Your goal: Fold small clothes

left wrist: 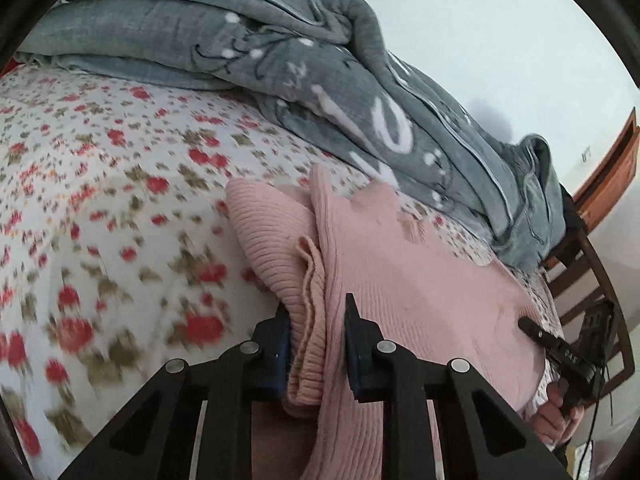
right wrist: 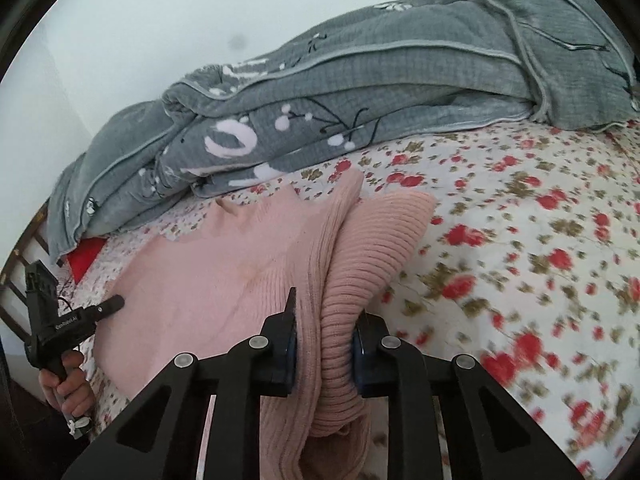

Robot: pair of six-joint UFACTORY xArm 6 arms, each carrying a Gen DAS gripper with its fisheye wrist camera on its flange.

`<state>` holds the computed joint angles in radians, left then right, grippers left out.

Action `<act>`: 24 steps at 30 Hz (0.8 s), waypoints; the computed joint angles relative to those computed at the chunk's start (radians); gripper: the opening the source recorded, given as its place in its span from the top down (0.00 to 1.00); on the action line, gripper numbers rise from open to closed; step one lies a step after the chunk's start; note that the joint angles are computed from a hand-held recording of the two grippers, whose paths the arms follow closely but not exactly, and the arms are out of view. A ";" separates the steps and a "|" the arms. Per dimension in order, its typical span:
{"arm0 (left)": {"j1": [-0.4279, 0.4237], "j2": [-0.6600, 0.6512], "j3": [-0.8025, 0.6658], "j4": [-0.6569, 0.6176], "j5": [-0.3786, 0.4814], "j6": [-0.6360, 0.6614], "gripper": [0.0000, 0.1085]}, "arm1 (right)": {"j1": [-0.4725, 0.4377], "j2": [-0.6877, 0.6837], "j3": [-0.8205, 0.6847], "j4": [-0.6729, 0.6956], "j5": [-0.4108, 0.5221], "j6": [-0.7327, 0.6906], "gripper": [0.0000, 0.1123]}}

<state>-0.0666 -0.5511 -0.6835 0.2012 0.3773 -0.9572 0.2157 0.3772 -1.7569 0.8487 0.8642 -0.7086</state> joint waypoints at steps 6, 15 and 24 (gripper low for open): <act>-0.007 0.019 0.002 0.088 0.011 -0.144 0.71 | 0.004 0.045 -0.029 -0.128 -0.013 0.104 0.77; -0.017 0.053 -0.020 0.310 0.061 -0.301 0.54 | 0.044 0.023 0.043 -0.229 -0.140 0.157 0.64; -0.002 0.042 0.007 0.328 0.012 -0.343 0.53 | 0.051 -0.013 0.104 -0.207 -0.193 0.114 0.64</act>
